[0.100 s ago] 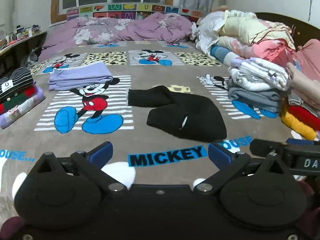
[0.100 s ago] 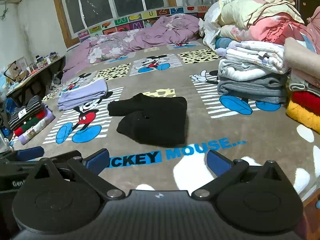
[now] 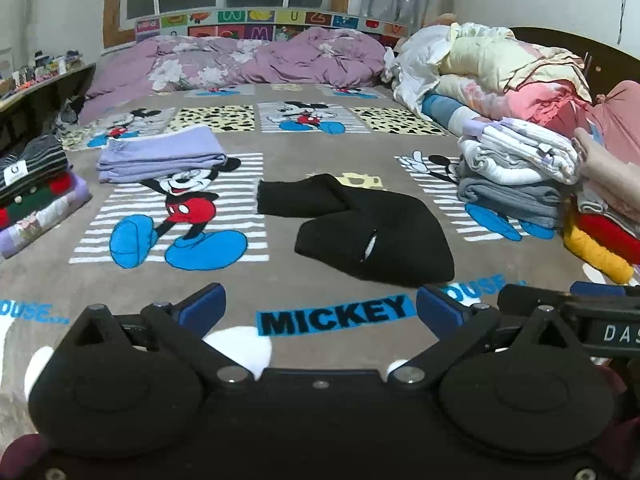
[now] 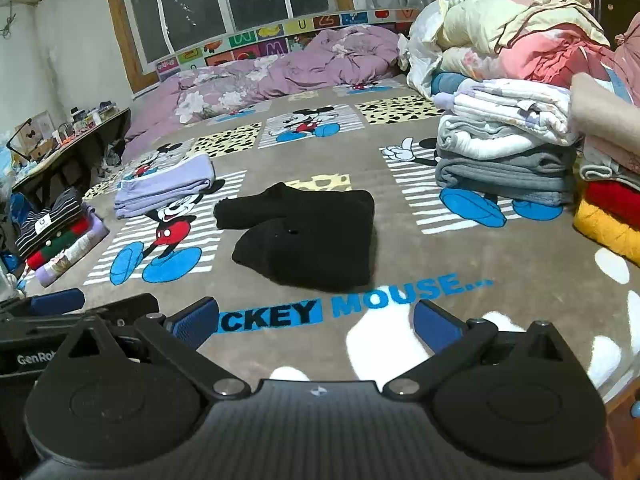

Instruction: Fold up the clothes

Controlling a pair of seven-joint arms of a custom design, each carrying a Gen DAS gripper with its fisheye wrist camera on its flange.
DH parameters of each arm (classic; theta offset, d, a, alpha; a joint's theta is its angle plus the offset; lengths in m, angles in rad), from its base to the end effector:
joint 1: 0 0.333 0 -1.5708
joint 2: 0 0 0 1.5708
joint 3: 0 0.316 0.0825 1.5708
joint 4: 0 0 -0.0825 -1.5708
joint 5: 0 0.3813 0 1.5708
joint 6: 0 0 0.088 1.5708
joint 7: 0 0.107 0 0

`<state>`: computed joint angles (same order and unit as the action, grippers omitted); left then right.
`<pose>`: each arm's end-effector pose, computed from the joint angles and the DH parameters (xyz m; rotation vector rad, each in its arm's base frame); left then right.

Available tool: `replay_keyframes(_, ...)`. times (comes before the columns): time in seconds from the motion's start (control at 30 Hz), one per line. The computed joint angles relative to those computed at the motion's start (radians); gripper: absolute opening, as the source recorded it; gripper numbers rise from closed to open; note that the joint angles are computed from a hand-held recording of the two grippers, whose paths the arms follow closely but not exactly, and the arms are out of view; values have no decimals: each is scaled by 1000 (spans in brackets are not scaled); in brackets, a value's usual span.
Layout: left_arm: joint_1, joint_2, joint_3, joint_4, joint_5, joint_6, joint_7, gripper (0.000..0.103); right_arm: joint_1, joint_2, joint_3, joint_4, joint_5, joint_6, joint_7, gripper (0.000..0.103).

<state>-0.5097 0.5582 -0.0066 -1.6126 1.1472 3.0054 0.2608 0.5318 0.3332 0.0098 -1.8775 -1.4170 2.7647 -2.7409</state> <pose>0.5877 -0.4088 0.3684 -1.4704 1.9654 -1.0259 0.5323 0.3686 0.3697 -1.4561 1.7825 -0.6613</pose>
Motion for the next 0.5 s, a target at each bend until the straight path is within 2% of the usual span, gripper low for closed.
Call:
replay_keyframes(0.03,-1,5,-1,7,-1,-8,8,103,4,-1,-5,1,-21,-3,20,103)
replay_keyframes(0.1,-42,5,60,13,82,22,-102,103,9,-3,-9,1,-64,-12,59,103)
replay_keyframes(0.13,-50,4,70,16,111,24,-135,103,7,-6,-7,-1,-70,-14,67,103)
replay_keyframes(0.4,-27,10,20,32,162,-29,-157,103,8,16,2,10,-99,-29,107,103)
replay_keyframes(0.5,-26,13,16,38,174,-37,-165,103,-8,8,1,6,-74,-3,76,103)
